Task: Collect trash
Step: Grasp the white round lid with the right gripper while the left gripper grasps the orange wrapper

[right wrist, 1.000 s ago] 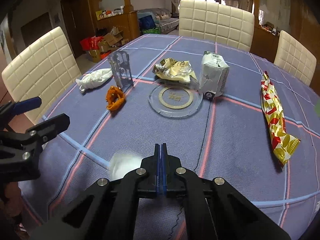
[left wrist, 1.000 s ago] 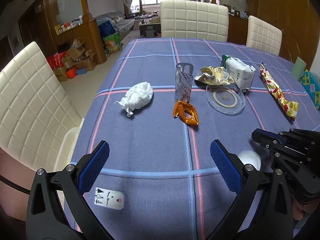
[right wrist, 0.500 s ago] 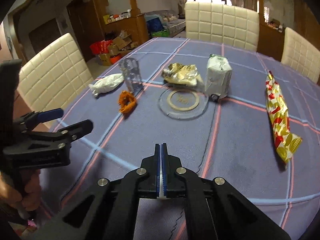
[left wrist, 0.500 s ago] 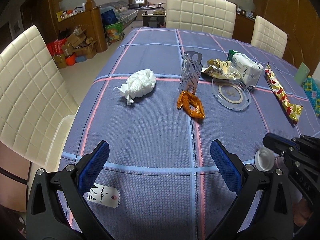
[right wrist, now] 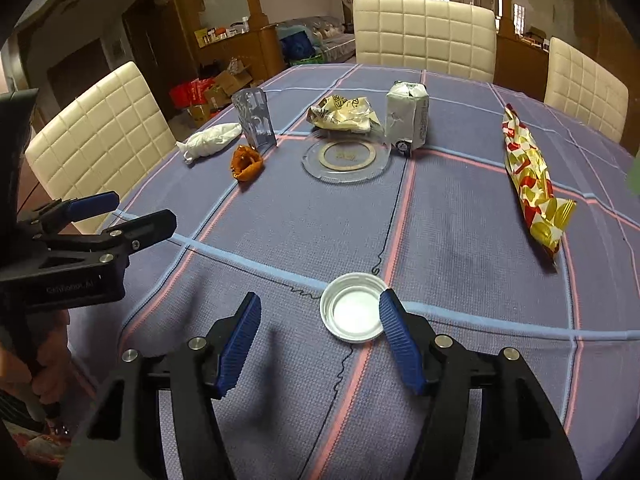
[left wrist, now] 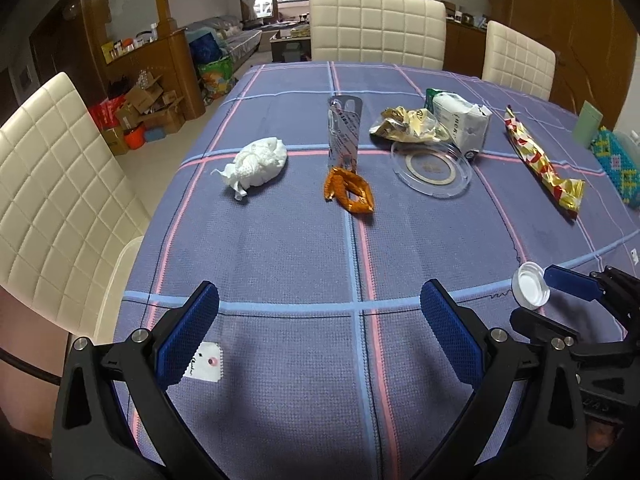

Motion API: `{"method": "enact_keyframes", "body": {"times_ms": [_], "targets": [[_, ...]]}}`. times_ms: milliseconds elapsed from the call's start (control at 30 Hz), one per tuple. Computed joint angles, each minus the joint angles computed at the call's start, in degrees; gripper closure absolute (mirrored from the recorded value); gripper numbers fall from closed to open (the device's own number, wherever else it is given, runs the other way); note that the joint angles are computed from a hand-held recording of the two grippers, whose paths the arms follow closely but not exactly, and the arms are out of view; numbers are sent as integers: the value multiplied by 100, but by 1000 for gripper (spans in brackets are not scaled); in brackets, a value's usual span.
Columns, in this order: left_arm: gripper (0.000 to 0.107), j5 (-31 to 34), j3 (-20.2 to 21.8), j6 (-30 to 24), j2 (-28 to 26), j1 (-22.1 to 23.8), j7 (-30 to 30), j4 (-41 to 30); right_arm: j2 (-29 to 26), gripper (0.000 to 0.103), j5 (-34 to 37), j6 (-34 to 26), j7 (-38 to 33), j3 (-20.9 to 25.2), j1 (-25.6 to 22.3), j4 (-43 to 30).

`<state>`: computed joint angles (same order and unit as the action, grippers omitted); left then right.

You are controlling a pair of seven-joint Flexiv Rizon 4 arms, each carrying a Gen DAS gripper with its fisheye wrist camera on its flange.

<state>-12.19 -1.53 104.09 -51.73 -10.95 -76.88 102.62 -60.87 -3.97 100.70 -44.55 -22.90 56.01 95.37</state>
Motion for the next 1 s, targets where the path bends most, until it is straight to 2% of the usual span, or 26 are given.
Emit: {"method": "enact_keyframes", "body": {"times_ms": [133, 333, 367, 400, 500, 667, 867, 933, 1000], "targets": [[8, 14, 1, 15, 5, -8, -5, 18, -89, 43, 101, -270, 193, -424, 327, 47], [8, 0, 57, -110, -35, -71, 27, -83, -115, 43, -181, -419, 440, -357, 160, -5], [8, 2, 64, -124, -43, -81, 34, -99, -134, 50, -239, -435, 448, -398, 186, -13], [8, 4, 78, -143, -50, -100, 44, -120, -154, 64, -271, -415, 466, -468, 238, 3], [7, 16, 94, -226, -74, -126, 87, -200, -107, 64, -384, -294, 395, -263, 49, -45], [7, 53, 110, -381, -167, -156, 216, -507, -89, 64, -431, -401, 372, -425, 59, -205], [8, -100, 476, -913, -579, -433, 168, -1374, -110, 64, -658, -648, 476, -361, -218, -616], [10, -156, 719, -1226, -769, -582, 79, -1759, -146, 64, -785, -784, 516, -248, -383, -802], [20, -117, 597, -1520, -867, -462, 79, -2002, -177, 64, -917, -891, 568, -115, -540, -948]]}}
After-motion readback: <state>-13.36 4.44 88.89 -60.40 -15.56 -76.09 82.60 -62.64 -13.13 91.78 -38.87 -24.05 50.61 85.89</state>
